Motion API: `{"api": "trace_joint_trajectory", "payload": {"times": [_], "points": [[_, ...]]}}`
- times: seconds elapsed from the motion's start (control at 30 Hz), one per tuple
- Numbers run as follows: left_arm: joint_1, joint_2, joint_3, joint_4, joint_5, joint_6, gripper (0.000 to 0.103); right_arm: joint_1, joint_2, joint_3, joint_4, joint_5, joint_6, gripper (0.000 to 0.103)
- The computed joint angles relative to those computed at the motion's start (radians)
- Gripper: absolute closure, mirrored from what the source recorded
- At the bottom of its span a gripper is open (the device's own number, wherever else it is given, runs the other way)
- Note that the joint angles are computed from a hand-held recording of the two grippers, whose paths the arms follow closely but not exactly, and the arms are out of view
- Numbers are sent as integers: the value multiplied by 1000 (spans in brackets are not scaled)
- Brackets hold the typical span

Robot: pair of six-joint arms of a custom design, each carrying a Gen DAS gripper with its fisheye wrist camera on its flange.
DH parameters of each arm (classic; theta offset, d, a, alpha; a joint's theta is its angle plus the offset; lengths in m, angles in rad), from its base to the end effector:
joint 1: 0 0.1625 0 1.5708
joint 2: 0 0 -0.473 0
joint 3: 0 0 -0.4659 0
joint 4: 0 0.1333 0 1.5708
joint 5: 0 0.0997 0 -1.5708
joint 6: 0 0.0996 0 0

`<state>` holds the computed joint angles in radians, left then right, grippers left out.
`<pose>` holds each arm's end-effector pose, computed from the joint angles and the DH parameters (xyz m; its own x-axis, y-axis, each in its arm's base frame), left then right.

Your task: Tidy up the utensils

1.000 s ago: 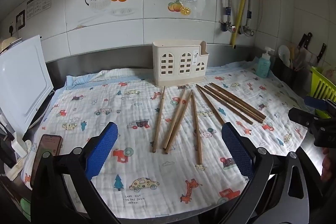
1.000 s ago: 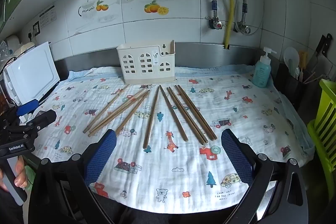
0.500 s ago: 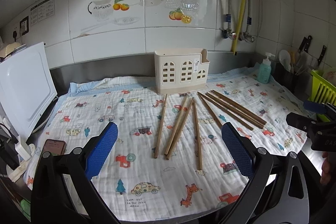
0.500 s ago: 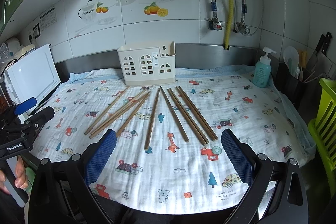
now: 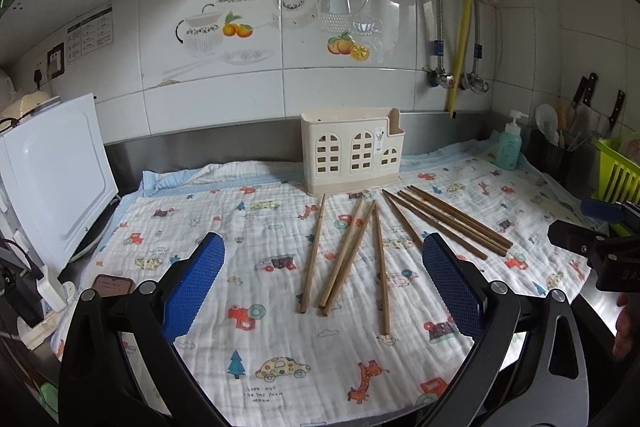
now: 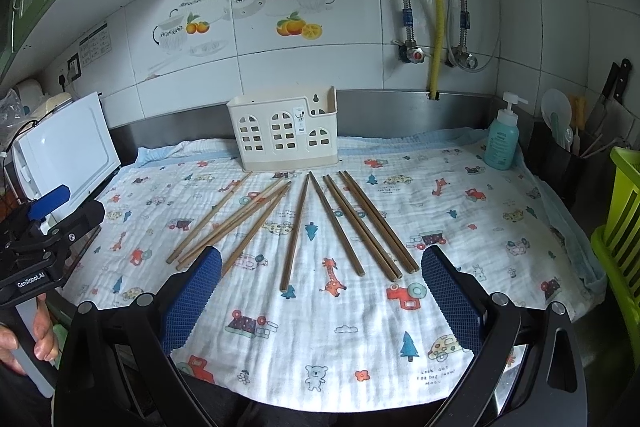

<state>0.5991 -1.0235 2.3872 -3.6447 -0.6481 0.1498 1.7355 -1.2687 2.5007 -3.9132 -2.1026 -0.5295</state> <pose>-0.2572 -0.4332 0.1299 -0.6676 0.2669 -0.6950 0.7340 0.3921 -0.5545 0.1500 -0.3976 0.2258 -0.7613 0.0434 0.6470 -0.5299 0.5332 -0.6594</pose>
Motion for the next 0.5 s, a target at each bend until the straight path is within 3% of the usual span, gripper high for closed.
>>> {"api": "trace_joint_trajectory", "payload": {"times": [0.5], "points": [[6, 21, 3, -108, 7, 32, 5, -7, 17, -3, -8, 4, 1, 6]]}}
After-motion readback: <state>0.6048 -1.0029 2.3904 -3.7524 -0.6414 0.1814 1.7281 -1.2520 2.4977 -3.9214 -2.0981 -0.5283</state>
